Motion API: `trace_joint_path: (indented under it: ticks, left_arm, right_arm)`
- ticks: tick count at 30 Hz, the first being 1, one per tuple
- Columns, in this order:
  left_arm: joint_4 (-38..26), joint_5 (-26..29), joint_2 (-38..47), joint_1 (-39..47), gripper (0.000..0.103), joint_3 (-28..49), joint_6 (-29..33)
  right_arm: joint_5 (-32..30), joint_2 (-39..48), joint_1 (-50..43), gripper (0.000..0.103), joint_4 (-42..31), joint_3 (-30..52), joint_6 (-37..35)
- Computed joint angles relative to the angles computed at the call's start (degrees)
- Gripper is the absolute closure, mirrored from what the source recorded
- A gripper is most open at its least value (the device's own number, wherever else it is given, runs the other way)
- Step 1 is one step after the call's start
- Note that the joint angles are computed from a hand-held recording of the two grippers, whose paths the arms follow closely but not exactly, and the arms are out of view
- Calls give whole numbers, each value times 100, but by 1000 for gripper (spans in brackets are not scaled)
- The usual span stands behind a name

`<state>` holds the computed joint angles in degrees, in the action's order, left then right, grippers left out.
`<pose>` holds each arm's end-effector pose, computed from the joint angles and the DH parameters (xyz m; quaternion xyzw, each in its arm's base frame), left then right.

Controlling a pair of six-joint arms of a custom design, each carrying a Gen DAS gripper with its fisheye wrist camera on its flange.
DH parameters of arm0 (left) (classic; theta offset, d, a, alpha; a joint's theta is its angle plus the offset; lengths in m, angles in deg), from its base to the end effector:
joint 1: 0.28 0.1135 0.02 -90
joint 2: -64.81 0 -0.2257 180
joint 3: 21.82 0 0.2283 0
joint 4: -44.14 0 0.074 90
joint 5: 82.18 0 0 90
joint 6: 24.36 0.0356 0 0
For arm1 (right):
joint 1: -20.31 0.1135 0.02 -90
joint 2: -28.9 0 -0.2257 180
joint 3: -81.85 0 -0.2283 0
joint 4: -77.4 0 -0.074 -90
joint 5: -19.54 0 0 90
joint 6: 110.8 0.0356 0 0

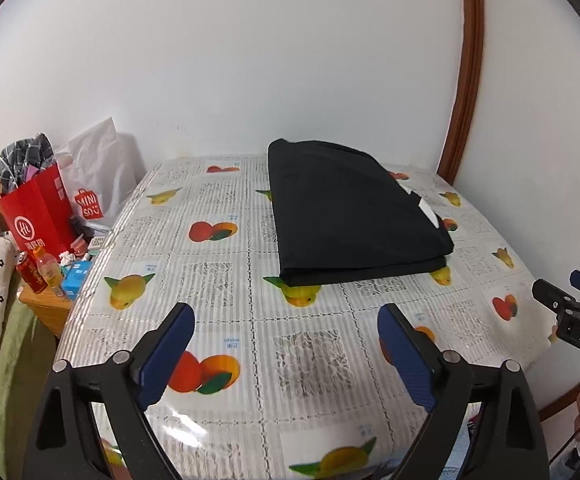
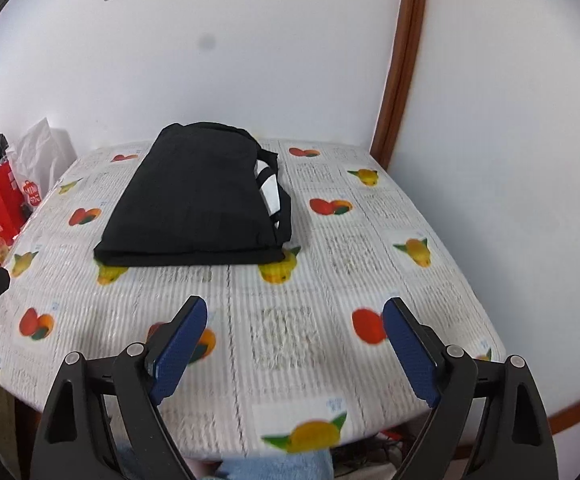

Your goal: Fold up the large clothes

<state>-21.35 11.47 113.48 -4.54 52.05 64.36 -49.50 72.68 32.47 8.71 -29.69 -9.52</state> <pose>0.1605 -0.0142 0.3094 0.0370 0.9063 -0.0492 0.4182 0.1411 0.0174 0.2905 0.0641 0.9057 -0.0859 0.4101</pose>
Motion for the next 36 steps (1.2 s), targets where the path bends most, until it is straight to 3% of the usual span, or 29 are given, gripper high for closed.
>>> trace_joint_path:
  ticks: [3, 7, 12, 36]
  left_arm:
    - [-158, -125, -264, -45, 7, 20, -27]
    - [-330, 124, -438, 158, 7, 105, -5]
    - [-389, -46, -597, -14, 7, 88, -13]
    - [-484, 303, -577, 433, 7, 68, 69]
  right_arm:
    - [274, -310, 206, 3, -208, -26, 158]
    - [609, -481, 456, 2, -464, 39, 407]
    - [608, -568, 390, 2, -549, 34, 482]
    - [508, -525, 187, 2, -385, -99, 370]
